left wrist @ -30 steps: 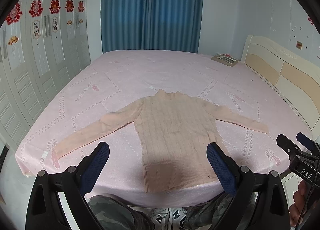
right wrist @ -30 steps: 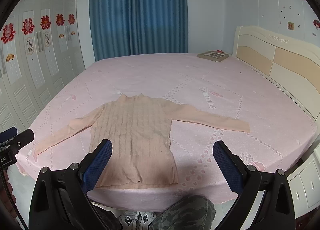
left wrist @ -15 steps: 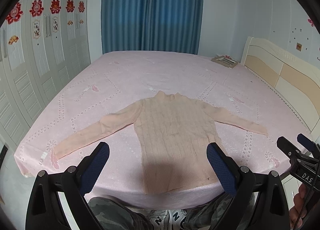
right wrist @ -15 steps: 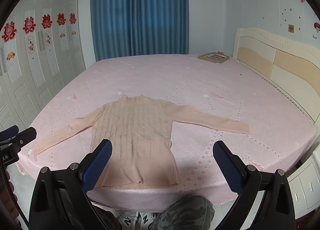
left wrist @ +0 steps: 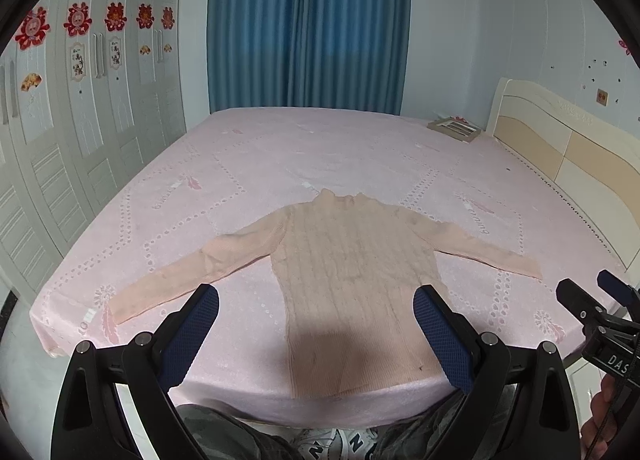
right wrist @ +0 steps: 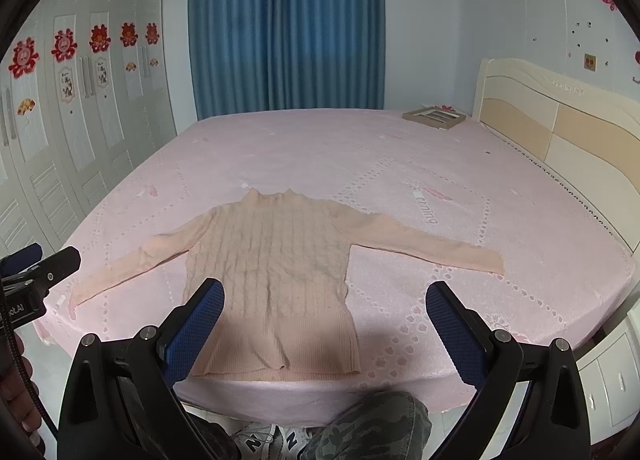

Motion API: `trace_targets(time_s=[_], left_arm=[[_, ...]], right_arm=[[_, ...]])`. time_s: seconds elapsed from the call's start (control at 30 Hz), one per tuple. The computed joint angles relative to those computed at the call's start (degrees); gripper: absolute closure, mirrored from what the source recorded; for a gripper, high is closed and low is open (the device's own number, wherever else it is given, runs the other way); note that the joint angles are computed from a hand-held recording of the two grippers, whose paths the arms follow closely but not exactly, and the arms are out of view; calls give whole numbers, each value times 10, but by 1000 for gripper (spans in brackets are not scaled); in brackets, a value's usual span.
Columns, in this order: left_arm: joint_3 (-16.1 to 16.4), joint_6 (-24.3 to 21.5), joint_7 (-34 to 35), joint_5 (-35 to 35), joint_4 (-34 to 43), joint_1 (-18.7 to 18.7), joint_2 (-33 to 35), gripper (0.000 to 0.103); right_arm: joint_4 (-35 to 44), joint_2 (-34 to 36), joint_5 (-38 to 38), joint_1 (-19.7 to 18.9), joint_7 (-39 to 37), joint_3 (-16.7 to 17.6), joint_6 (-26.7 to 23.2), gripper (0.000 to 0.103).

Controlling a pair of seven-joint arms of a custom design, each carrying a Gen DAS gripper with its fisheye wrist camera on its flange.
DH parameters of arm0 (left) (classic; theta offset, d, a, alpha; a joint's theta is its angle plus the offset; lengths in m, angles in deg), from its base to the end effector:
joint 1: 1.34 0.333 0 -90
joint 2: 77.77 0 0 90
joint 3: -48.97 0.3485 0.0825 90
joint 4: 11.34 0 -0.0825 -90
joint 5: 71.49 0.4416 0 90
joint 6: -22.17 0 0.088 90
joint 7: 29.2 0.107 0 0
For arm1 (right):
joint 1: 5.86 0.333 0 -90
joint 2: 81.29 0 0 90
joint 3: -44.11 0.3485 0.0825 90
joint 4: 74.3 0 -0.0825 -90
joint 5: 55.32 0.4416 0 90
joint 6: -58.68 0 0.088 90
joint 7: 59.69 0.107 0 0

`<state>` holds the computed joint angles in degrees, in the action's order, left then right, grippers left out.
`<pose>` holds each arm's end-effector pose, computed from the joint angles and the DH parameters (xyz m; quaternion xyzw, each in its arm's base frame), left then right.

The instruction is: Fold small clothes

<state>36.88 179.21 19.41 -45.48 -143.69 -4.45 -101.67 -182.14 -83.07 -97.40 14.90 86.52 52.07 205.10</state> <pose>0.4929 -0.1667 0.6083 -0.6641 0.6047 -0.3130 0.3087 0.5687 0.3237 0.6127 -0.6363 0.6379 -0.3054 0.3082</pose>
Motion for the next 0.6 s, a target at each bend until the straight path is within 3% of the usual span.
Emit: trace_targets(time_s=[0.17, 0.3, 0.47, 0.6], left_arm=[[6, 13, 17, -6, 5, -8, 13, 1], [13, 28, 25, -15, 6, -10, 30, 0], [54, 104, 75, -85, -21, -33, 61, 0], [13, 122, 12, -25, -24, 44, 98, 0]], right_arm=[[0, 5, 13, -2, -2, -5, 21, 3], [7, 19, 79, -3, -53, -11, 41, 3], [8, 36, 42, 1, -17, -21, 61, 3], [19, 62, 55, 7, -35, -30, 68, 3]])
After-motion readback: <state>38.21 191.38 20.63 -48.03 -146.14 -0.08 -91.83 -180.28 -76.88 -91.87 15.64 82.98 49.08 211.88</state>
